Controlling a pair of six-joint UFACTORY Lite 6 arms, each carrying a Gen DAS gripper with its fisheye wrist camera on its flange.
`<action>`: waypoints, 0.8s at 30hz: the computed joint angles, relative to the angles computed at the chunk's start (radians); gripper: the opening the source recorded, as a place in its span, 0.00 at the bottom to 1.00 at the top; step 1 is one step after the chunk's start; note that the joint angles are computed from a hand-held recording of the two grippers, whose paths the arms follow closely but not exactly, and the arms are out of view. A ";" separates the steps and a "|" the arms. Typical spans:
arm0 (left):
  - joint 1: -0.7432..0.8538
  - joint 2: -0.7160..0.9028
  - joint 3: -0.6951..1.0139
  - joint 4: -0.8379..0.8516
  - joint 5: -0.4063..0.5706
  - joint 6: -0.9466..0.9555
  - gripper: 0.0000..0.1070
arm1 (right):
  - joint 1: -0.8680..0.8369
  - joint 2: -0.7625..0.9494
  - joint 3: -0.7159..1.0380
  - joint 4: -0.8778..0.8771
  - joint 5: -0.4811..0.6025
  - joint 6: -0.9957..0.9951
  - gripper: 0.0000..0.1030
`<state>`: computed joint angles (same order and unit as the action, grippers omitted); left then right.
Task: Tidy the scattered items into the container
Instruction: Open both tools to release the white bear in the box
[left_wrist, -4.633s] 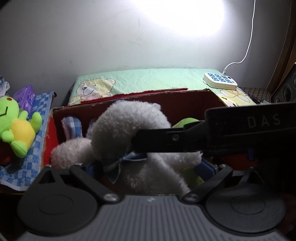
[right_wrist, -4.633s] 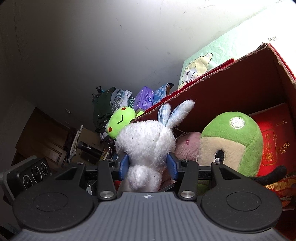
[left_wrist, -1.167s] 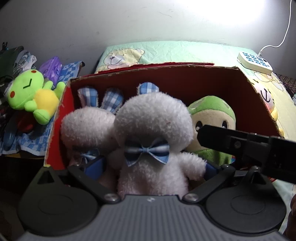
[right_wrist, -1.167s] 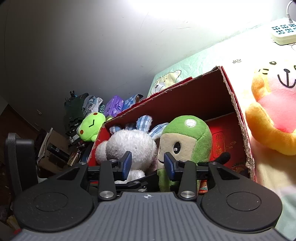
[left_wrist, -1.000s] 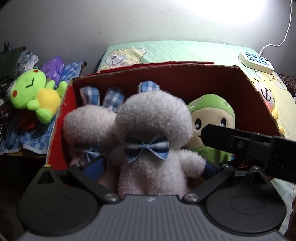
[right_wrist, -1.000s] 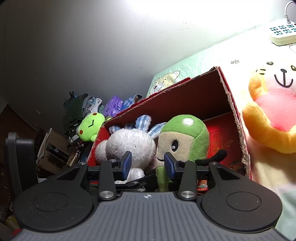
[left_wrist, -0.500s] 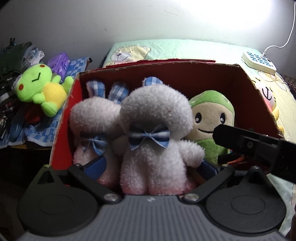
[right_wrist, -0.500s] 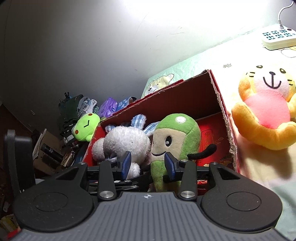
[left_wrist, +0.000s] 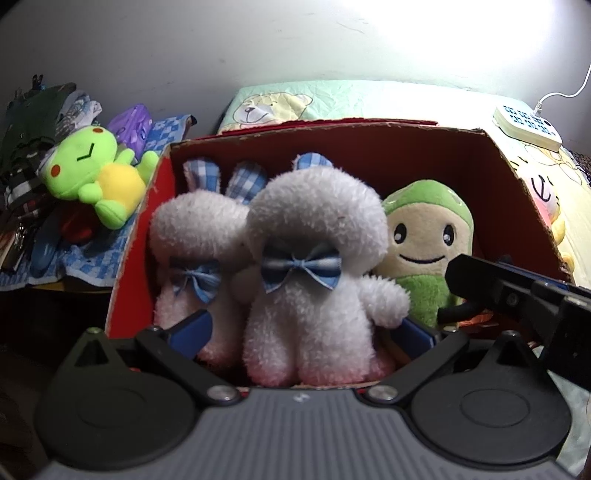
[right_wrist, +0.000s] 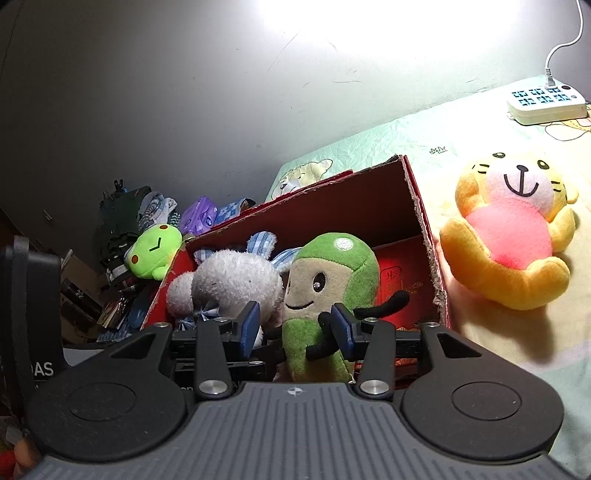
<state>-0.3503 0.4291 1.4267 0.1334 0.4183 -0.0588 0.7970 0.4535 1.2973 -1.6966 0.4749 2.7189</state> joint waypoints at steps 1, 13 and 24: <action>-0.001 -0.001 -0.003 0.010 -0.003 -0.010 0.96 | 0.001 -0.001 -0.001 0.000 0.003 0.000 0.45; -0.019 -0.004 -0.017 0.093 -0.016 -0.112 0.96 | 0.016 -0.002 -0.010 -0.010 0.030 0.003 0.44; -0.031 -0.008 -0.032 0.138 -0.023 -0.180 0.96 | 0.028 -0.012 -0.052 -0.112 0.067 0.109 0.41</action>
<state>-0.3809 0.4213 1.3945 0.2719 0.3950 -0.2389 0.8254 0.4412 1.2454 -1.8085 0.5423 2.8283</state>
